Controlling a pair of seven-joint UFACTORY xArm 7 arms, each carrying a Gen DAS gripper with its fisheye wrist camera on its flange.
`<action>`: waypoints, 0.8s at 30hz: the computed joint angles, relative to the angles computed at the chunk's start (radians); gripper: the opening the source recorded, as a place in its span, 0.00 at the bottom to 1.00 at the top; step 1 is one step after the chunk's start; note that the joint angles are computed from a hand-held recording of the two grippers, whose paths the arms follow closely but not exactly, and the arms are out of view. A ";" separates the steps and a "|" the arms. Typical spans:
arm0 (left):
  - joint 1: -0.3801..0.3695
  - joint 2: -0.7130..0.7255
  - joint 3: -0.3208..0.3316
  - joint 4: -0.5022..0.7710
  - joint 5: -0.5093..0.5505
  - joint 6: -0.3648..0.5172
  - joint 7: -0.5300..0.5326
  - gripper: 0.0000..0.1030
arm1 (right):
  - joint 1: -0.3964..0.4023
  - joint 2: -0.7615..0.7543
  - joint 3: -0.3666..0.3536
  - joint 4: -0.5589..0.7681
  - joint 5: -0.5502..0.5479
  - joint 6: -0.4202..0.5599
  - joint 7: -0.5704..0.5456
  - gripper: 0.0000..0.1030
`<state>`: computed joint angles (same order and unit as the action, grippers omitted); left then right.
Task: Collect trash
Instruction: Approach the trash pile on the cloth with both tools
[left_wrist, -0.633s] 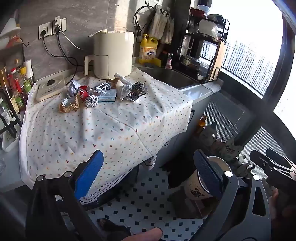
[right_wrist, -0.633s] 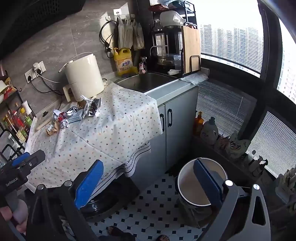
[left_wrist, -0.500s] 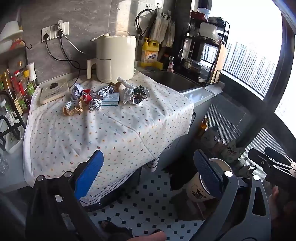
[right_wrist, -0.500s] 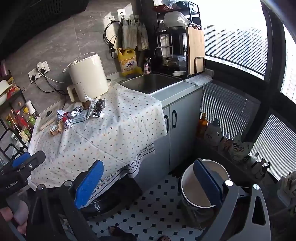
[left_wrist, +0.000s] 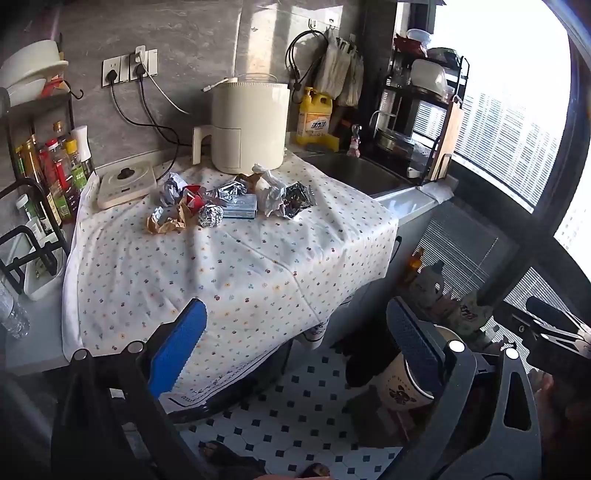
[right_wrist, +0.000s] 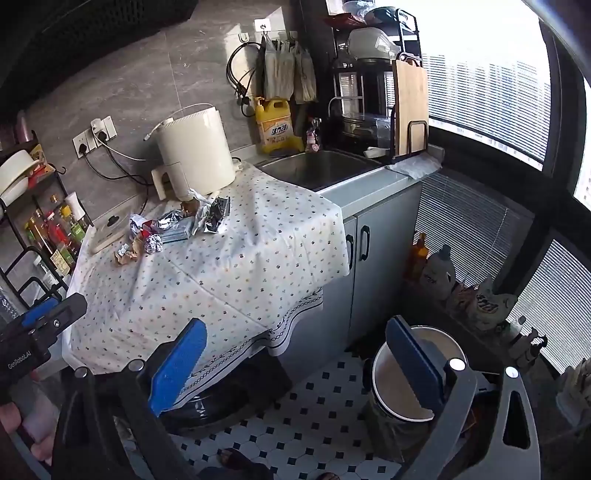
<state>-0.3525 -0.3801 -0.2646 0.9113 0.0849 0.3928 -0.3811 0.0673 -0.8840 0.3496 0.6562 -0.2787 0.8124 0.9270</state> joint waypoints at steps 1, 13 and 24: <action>0.002 -0.004 -0.001 -0.002 0.003 0.000 -0.002 0.94 | 0.001 0.002 0.000 0.002 -0.001 0.000 -0.002 0.92; 0.025 -0.041 -0.017 -0.030 0.029 0.005 -0.052 0.94 | 0.019 0.009 -0.002 0.008 0.000 -0.006 -0.030 0.92; 0.040 -0.094 -0.025 -0.084 0.035 0.013 -0.107 0.94 | 0.032 -0.006 -0.002 -0.011 0.005 -0.014 -0.050 0.92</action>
